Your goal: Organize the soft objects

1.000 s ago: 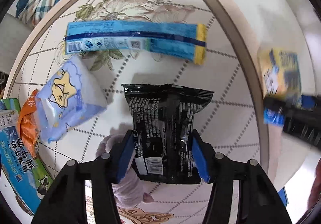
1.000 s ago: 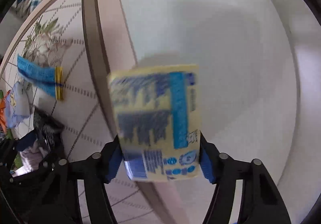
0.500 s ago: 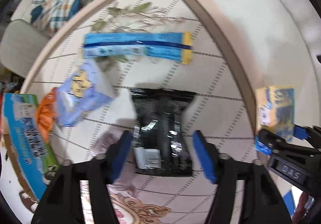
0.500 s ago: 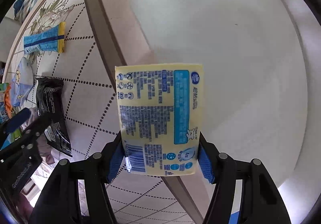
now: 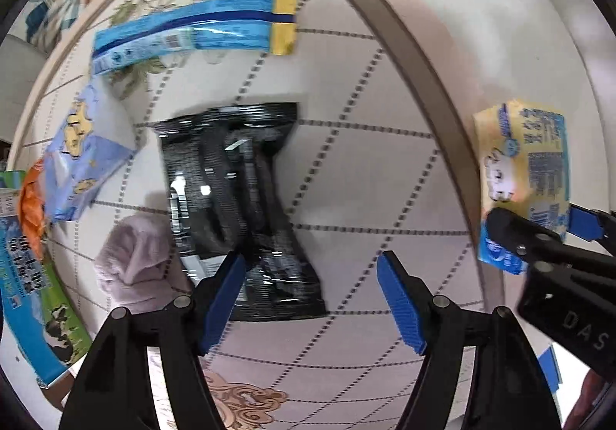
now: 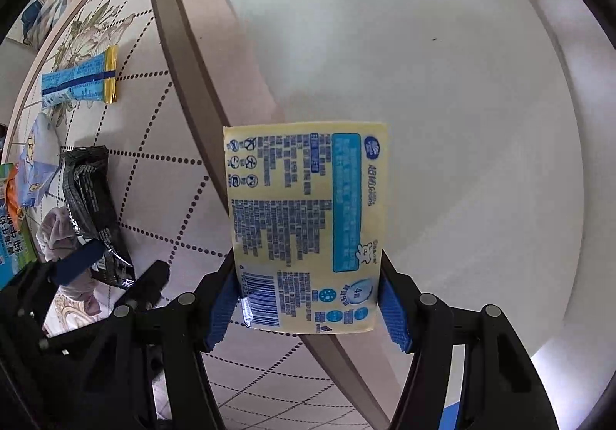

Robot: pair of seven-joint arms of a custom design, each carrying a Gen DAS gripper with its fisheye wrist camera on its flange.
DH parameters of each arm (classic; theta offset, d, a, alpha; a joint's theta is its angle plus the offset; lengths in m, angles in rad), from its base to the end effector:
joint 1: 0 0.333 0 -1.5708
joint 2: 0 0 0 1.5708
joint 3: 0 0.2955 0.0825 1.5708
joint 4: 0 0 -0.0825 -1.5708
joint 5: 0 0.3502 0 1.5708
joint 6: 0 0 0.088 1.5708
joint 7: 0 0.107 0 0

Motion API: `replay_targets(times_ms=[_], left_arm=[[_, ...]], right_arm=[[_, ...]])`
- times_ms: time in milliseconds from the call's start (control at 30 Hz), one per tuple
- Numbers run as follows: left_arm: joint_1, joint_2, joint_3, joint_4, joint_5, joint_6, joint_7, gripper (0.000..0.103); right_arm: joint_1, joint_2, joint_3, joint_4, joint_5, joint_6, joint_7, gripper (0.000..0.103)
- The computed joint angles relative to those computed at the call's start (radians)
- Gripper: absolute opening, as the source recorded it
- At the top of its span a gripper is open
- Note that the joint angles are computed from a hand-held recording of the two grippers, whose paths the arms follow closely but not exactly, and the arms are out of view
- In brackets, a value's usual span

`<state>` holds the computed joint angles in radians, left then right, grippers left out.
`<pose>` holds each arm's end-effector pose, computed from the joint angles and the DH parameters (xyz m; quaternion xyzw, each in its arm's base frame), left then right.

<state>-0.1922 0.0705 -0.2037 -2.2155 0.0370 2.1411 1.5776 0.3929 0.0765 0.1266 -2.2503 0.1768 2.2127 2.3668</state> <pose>0.4558 -0.1885 0.3367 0.5405 -0.8383 -0.0637 0.0335 0.4241 0.2491 0.3255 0.5542 -0.8273 -0.0790 0.0471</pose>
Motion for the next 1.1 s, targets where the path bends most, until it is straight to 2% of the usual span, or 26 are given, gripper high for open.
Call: replay_targets(times_ms=[167,233,433,533,600,833,1000,1100], left_arm=[[0.058,0.05,0.048,0.031,0.015,-0.031,-0.034,0.069],[0.071,0.067,0.049,0.042,0.003,-0.017,-0.032,0.074],[0.077,0.121,0.045,0.112,0.024,0.023,-0.025,0.072],[0.074,0.12,0.042,0.119,0.039,0.058,-0.009,0.063],[0.062,0.069,0.031,0.055,0.054,0.073,-0.011,0.06],[0.051,-0.023,0.016,-0.058,-0.025,0.061,0.071,0.062],[0.071,-0.016,0.036,-0.014,-0.096,-0.011,0.146,0.062],[0.088,0.0,0.046,0.004,-0.093,0.012,0.181,0.062]], right_arm=[[0.012,-0.019,0.006,-0.003,-0.011,0.004,0.036,0.067],[0.015,-0.01,0.007,0.013,-0.016,-0.002,0.046,0.067],[0.02,0.021,0.006,0.059,-0.043,-0.031,0.071,0.067],[0.027,0.062,0.007,0.097,-0.06,-0.043,0.091,0.067],[0.034,0.069,0.008,0.106,-0.068,-0.049,0.111,0.067],[0.056,0.058,0.027,0.082,-0.045,-0.08,0.092,0.066],[0.064,0.033,0.033,0.038,-0.004,-0.032,0.075,0.067],[0.065,0.018,0.029,0.019,-0.002,-0.008,0.092,0.069]])
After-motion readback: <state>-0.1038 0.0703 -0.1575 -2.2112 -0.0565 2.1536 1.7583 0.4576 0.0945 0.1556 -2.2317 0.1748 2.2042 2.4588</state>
